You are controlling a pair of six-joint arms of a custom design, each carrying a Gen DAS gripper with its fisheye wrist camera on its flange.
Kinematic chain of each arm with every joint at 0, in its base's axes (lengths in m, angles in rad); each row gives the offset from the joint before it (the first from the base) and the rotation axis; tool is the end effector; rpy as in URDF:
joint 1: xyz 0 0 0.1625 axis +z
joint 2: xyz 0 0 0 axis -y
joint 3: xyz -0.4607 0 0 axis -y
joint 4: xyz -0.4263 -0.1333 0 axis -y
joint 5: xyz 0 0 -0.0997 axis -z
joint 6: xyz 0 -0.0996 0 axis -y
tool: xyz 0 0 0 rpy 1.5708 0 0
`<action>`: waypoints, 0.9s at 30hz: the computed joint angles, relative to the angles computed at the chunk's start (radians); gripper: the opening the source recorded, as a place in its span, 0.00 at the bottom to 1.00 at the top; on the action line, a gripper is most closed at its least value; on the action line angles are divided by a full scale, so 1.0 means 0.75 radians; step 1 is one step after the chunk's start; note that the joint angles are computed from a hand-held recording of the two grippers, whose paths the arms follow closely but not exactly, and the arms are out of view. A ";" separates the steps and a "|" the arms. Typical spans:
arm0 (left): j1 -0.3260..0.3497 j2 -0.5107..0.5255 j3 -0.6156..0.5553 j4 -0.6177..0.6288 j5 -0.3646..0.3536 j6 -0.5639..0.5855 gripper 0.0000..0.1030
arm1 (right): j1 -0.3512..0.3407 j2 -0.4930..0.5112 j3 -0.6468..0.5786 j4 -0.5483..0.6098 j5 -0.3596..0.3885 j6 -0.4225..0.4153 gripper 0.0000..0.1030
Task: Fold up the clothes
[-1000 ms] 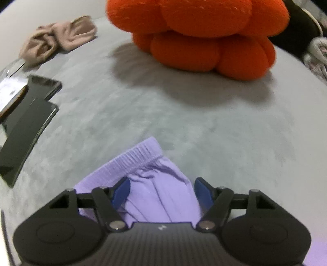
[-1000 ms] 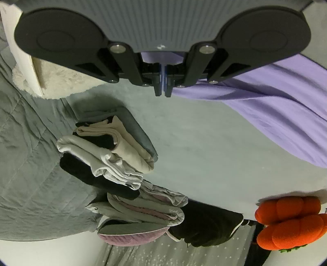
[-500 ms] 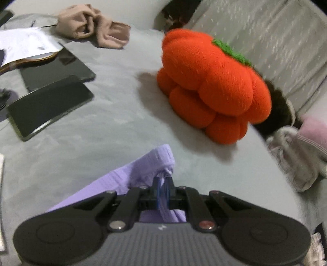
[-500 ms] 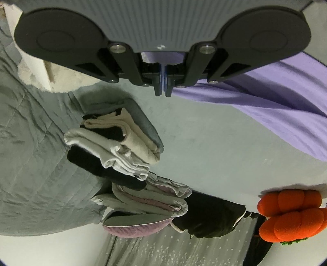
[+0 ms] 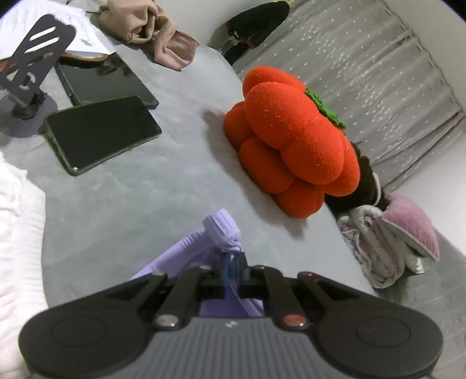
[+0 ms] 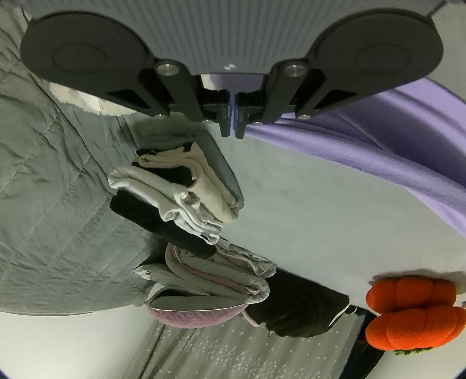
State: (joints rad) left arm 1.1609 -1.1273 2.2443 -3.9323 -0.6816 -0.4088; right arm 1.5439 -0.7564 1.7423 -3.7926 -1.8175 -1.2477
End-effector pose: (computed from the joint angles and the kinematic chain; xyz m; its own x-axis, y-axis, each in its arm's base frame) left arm 0.0035 -0.5205 0.2698 -0.8500 -0.5055 0.1481 -0.2290 0.1014 -0.9681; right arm 0.0903 -0.6971 0.1857 -0.3142 -0.2301 0.9211 -0.9105 0.3477 -0.2238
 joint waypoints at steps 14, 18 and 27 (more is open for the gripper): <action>0.033 -0.039 0.062 0.103 -0.049 0.016 0.04 | -0.038 0.019 0.067 -0.116 0.001 -0.141 0.01; 0.035 -0.050 0.073 0.078 -0.071 0.007 0.04 | -0.024 0.032 0.025 -0.121 0.015 -0.176 0.01; 0.051 -0.137 0.131 0.324 -0.072 -0.148 0.05 | -0.050 0.006 0.134 -0.270 0.129 -0.238 0.01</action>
